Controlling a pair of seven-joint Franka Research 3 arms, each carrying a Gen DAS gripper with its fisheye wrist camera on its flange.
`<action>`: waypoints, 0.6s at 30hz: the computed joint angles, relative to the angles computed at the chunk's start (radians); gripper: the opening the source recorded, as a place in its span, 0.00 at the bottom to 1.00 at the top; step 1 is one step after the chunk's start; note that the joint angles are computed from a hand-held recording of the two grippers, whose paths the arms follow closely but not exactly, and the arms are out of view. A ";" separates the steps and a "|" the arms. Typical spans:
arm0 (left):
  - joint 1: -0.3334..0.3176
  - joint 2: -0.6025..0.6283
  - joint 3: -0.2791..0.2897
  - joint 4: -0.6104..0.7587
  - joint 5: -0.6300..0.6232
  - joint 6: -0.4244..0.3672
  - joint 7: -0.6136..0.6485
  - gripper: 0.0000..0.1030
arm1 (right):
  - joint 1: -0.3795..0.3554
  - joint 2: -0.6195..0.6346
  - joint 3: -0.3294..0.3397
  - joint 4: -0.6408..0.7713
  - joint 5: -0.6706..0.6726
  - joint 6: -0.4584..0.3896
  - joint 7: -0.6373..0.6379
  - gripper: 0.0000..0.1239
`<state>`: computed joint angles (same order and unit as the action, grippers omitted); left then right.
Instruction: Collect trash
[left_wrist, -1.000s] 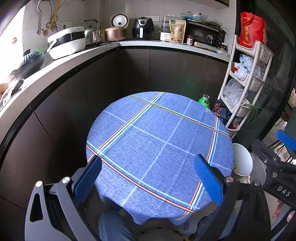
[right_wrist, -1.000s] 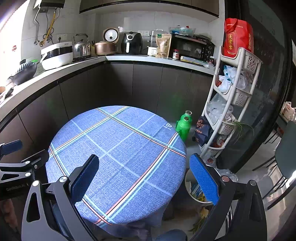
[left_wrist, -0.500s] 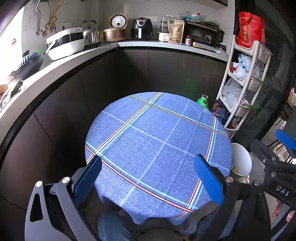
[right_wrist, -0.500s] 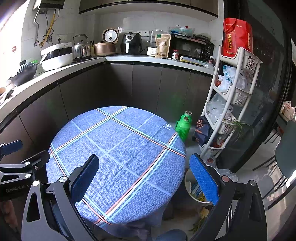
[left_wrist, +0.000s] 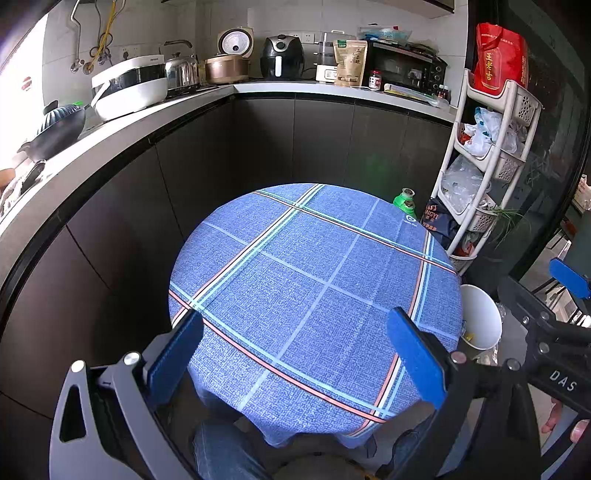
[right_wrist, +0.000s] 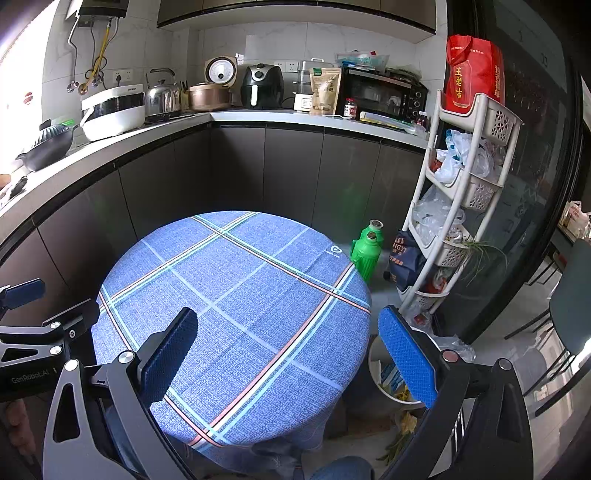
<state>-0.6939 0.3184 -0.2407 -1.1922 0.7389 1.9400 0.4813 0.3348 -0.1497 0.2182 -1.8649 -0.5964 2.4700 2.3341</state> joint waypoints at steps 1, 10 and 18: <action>0.001 -0.002 0.000 -0.003 0.000 0.002 -0.001 0.96 | 0.000 0.000 0.000 0.000 0.000 0.000 0.000 0.76; 0.000 0.001 0.001 0.000 0.000 0.004 0.001 0.96 | 0.000 -0.001 0.000 0.000 0.000 0.000 -0.001 0.76; -0.005 0.009 0.003 0.013 0.003 -0.001 0.005 0.96 | 0.001 -0.001 -0.001 -0.001 0.002 0.000 -0.002 0.76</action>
<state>-0.6994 0.3276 -0.2379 -1.1792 0.7421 1.9389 0.4859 0.3354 -0.1506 0.2172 -1.8658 -0.5946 2.4701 2.3320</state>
